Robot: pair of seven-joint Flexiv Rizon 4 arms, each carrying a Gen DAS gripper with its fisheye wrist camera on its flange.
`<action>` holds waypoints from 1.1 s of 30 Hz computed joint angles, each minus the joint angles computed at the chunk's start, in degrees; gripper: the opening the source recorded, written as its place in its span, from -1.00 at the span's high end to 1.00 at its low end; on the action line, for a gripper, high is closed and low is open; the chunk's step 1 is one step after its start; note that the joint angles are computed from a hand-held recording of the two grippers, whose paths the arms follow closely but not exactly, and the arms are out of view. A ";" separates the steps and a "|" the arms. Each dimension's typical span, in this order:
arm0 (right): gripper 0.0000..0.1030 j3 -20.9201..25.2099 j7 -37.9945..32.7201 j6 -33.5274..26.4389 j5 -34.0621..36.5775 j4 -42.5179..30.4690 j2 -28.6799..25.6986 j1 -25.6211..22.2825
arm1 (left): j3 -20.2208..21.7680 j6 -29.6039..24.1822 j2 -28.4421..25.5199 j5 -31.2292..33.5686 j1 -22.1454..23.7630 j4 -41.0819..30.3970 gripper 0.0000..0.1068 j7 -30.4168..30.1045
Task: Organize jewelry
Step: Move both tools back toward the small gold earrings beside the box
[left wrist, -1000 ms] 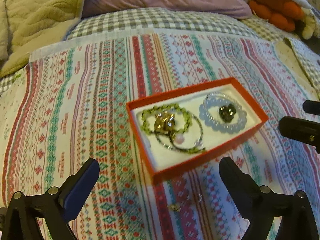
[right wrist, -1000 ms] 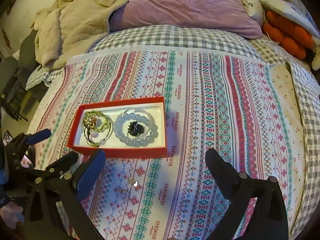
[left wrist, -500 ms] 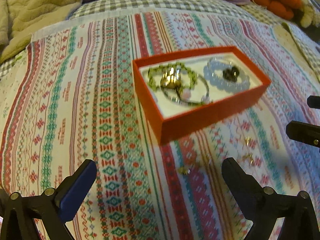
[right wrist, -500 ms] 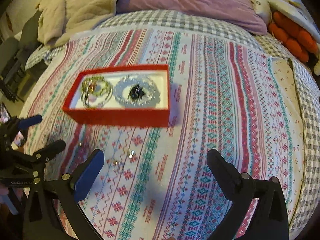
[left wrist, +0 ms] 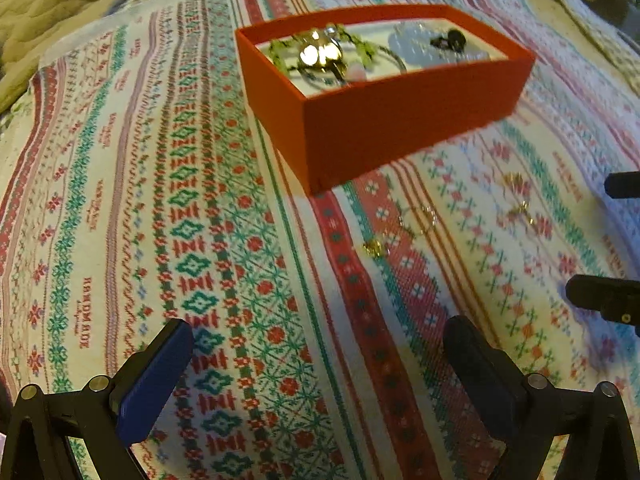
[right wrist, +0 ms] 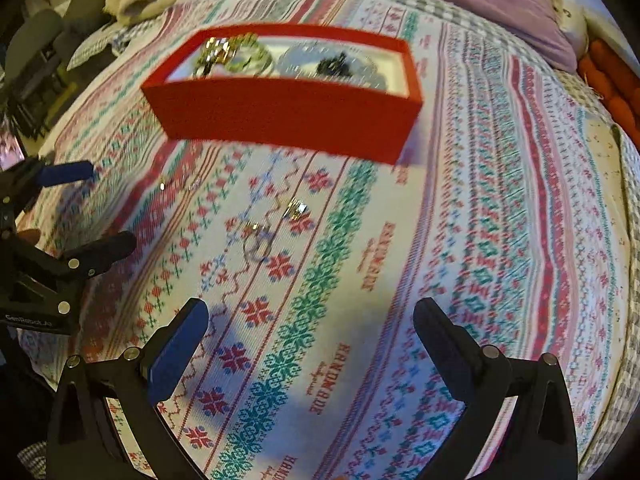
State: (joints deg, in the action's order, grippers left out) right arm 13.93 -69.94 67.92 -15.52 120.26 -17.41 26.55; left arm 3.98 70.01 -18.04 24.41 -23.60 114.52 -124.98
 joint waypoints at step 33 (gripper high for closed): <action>-0.46 0.73 0.90 6.25 -2.26 -2.03 -4.21 -0.05 | -0.09 1.97 -2.44 -2.36 0.83 -1.20 -0.89 6.40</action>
State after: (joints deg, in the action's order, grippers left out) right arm 14.65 -69.04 74.17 -17.78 118.23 -21.62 26.50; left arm 3.90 71.97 -20.48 22.04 -22.77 113.32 -118.58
